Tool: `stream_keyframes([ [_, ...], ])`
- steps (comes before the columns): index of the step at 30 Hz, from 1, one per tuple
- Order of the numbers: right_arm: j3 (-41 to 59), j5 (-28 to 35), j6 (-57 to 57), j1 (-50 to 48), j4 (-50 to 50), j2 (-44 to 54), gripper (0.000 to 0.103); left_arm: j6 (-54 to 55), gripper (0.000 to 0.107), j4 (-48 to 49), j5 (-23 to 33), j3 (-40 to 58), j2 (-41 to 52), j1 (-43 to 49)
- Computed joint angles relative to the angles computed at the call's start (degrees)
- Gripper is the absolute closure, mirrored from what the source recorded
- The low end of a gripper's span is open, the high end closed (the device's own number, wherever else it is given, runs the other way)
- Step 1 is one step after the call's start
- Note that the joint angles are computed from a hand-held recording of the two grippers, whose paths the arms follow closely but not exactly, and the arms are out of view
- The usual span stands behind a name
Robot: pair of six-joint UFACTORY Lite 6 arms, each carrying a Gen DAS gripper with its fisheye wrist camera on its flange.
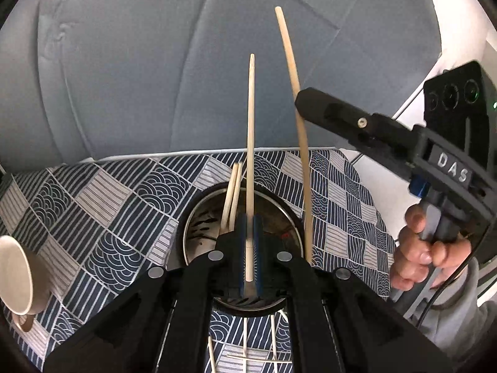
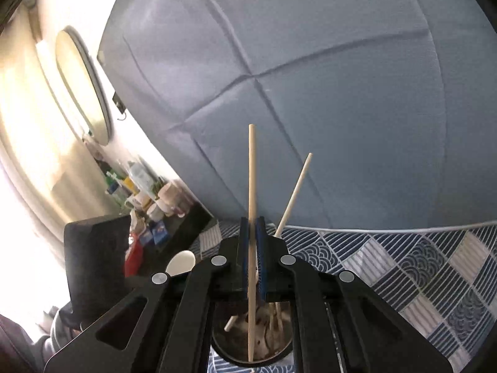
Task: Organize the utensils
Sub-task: 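Lift the left tool's chopstick over the holder while the right tool carries its chopstick there, then open the left tool over the holder while the right tool opens, releasing both chopsticks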
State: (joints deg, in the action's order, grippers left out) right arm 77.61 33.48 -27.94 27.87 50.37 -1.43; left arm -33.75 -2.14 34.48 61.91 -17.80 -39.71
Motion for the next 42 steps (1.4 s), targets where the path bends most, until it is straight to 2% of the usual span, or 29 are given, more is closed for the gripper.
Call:
stream_keyframes([
  [7, -8.5, -2.3, -5.7, -1.2, 6.6, -3.8, 0.097, -1.2, 0.102, 0.8, -2.5, -4.5, -1.5, -1.2],
  [12, -9.9, -4.6, -2.0, 1.1, 1.0, -5.3, 0.097, -4.3, 0.102, 5.0, -2.5, -5.4, -2.2, -3.0],
  [14, -9.9, -7.1, 3.1, 3.0, -5.1, -5.7, 0.098, -4.8, 0.102, 6.6, -1.3, -4.4, -1.3, -3.5],
  [17, -9.5, -6.4, 4.9, 3.8, -8.1, -6.1, 0.098, -2.7, 0.102, 4.9, 0.1, -2.9, -0.7, -3.4],
  [20, -11.0, -5.8, 5.2, 3.6, -7.7, -7.5, 0.096, -4.4, 0.1, 7.3, 1.4, -2.4, -0.6, -4.8],
  [23, -13.0, -5.5, 5.4, 3.0, -6.7, -9.1, 0.096, -4.6, 0.089, 6.6, 1.5, -2.9, -1.4, -5.0],
  [25, -14.0, -5.1, 5.3, 2.3, -6.0, -10.1, 0.095, -5.5, 0.07, 6.9, 1.5, -2.8, -2.6, -5.6],
  [27, -15.0, -4.2, 4.8, 1.2, -4.9, -11.5, 0.095, -7.2, 0.056, 8.7, 2.4, -2.0, -3.2, -6.8],
  [33, -16.9, -0.5, 6.3, -3.3, -5.5, -15.4, 0.094, -12.5, 0.054, 13.8, 4.4, -1.3, -4.9, -8.8],
  [37, -18.0, 1.9, 7.8, -5.8, -8.0, -18.3, 0.092, -17.0, 0.048, 17.9, 7.2, -1.5, -7.4, -10.8],
  [39, -18.8, 2.8, 8.4, -6.9, -8.9, -19.8, 0.08, -19.0, 0.046, 19.8, 8.9, -1.5, -8.6, -12.0],
  [42, -19.8, 4.4, 9.8, -8.2, -11.7, -22.0, 0.07, -23.3, 0.042, 24.1, 13.0, -1.3, -10.7, -15.1],
])
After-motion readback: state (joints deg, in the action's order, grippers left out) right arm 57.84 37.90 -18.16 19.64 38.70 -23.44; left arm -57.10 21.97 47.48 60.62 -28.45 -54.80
